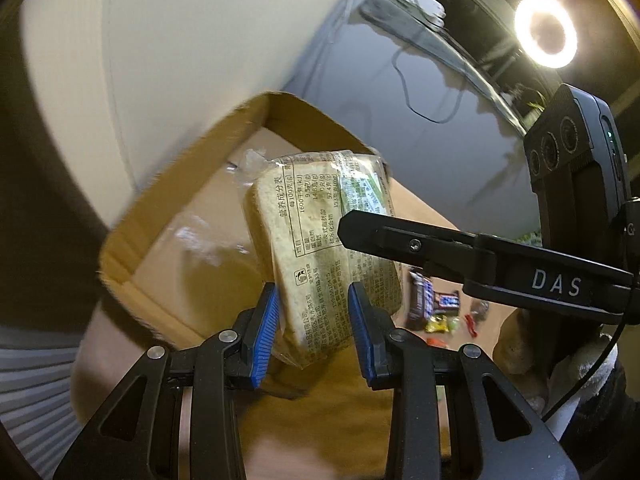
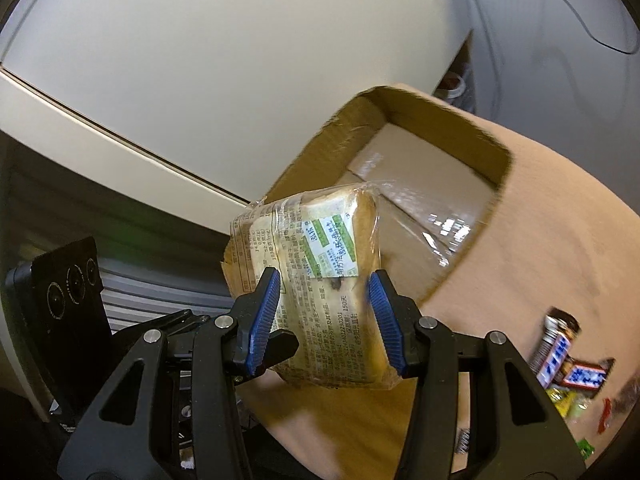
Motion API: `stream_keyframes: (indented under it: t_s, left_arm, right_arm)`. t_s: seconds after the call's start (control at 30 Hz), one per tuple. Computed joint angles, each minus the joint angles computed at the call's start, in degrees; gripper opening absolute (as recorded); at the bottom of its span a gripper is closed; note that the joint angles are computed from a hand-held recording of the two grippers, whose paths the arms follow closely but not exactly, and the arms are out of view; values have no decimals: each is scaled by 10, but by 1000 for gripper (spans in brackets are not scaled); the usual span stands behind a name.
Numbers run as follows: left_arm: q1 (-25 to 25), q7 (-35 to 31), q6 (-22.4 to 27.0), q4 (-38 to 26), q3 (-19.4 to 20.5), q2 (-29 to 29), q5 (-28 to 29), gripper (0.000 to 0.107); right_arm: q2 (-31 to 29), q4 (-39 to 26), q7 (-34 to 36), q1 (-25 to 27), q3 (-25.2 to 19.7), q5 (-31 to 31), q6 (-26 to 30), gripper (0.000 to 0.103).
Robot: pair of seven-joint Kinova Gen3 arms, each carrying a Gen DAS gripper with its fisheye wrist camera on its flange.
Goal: Organize snacks
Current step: 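Carry the bread pack into the cardboard box and open the left tool, then grasp the black-and-white candy with the left tool while the right tool grasps the green candy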
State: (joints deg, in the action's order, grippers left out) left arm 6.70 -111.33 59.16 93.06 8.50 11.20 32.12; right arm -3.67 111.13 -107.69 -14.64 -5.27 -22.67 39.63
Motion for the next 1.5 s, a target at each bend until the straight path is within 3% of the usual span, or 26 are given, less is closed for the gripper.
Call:
stream_keyframes:
  t_s: [0.33,0.47,0.57,0.73,0.87,0.97,1.03,1.1,1.37,1.5]
  left_arm:
    - [1,29,-30,4,-8,6,-41,32]
    - [11,44,-47,11,-7,-2,-66,32]
    - [12,41,-52,19,-5,-14,-76,32]
    - [17,26,-64,30,-3,-30,-79,32]
    - [25,5,-79,44,2,-46,-74,45]
    - [42,-2,-92,56,8,-59,-82,49]
    - [53,-4,-88,57,12,-62,-84,49]
    - [62,-8,-82,57,16,-62,-76,49]
    - [109,-33,-51,48,44,-26,-71,49]
    - [137,-29,-37,37,55,-2,-83,49]
  right_arm:
    - [60,-43,21,2,-14,-16,17,50]
    - [56,-45,-29,-13,-16,36,16,50]
    - [46,-41,-26,-9,-13,32,22,50]
    - [9,-33,-59,-10,-15,77,41,50]
    - [-31,-15,-101,-4,-20,127,63,50]
    - [-74,12,-137,9,-23,162,78,52]
    - [-113,34,-161,24,-27,188,94,69]
    - [-151,54,-187,43,-37,216,110,71]
    - [-263,92,-192,93,-37,258,256,71]
    - [-293,120,-182,101,-39,256,292,71]
